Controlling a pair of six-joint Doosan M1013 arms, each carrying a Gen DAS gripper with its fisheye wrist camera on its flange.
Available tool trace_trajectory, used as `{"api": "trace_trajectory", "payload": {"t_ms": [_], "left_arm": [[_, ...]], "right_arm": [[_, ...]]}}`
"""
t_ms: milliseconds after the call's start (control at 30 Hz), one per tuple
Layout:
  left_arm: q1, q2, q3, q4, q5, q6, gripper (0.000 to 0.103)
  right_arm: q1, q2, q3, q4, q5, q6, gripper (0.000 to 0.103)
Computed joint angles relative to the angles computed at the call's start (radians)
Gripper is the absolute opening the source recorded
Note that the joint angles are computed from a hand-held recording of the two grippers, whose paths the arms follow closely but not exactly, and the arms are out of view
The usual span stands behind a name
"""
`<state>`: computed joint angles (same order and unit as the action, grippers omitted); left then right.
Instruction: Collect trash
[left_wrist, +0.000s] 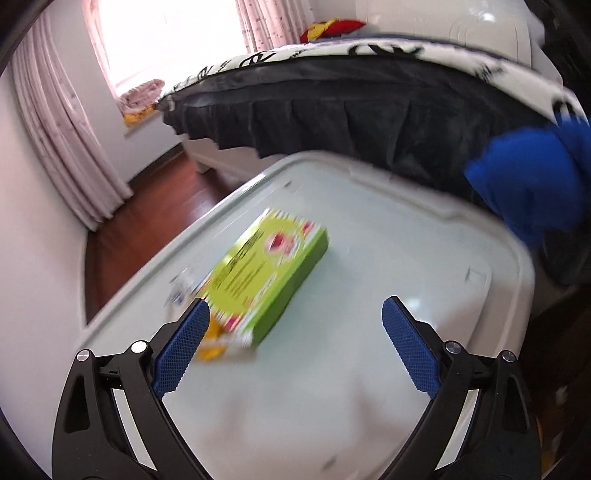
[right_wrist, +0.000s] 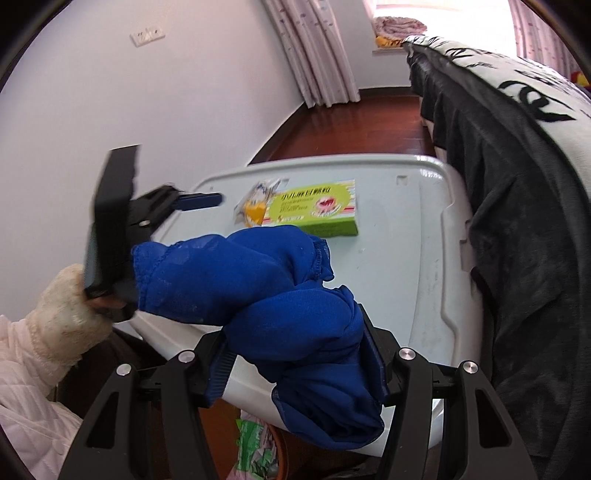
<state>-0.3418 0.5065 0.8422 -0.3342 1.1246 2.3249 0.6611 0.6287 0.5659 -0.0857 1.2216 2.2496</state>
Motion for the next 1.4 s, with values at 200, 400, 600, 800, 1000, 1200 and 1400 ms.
{"api": "trace_trajectory", "payload": {"t_ms": [200,400,600,800,1000,1200,1400], "left_arm": [[0.0,0.127,-0.202,-0.101,0.139,-0.005,0.092],[-0.052,0.178,-0.268,0.081,0.141,0.057,0.092],[-0.082,0.207,-0.291,0.203,0.181,0.132,0.092],[-0.089,0.255,-0.358,0.207,0.278,0.165,0.092],[-0.089,0.33,-0.496,0.188,0.367,0.141,0.094],[-0.102,0.346,-0.52,0.245,0.382,0.199,0.096],[-0.089,0.385,-0.607,0.196,0.418,0.005,0.096]], "right_arm": [[-0.009,-0.017,0.038,0.0,-0.059,0.017,0.059],[-0.022,-0.038,0.096,0.003,-0.132,0.04,0.06],[-0.028,-0.045,0.119,-0.005,-0.162,0.057,0.06],[-0.029,-0.058,0.152,-0.033,-0.176,0.114,0.061],[-0.029,-0.062,0.165,-0.047,-0.185,0.148,0.061],[-0.024,-0.07,0.175,-0.072,-0.201,0.173,0.061],[-0.02,-0.073,0.183,-0.084,-0.214,0.181,0.062]]}}
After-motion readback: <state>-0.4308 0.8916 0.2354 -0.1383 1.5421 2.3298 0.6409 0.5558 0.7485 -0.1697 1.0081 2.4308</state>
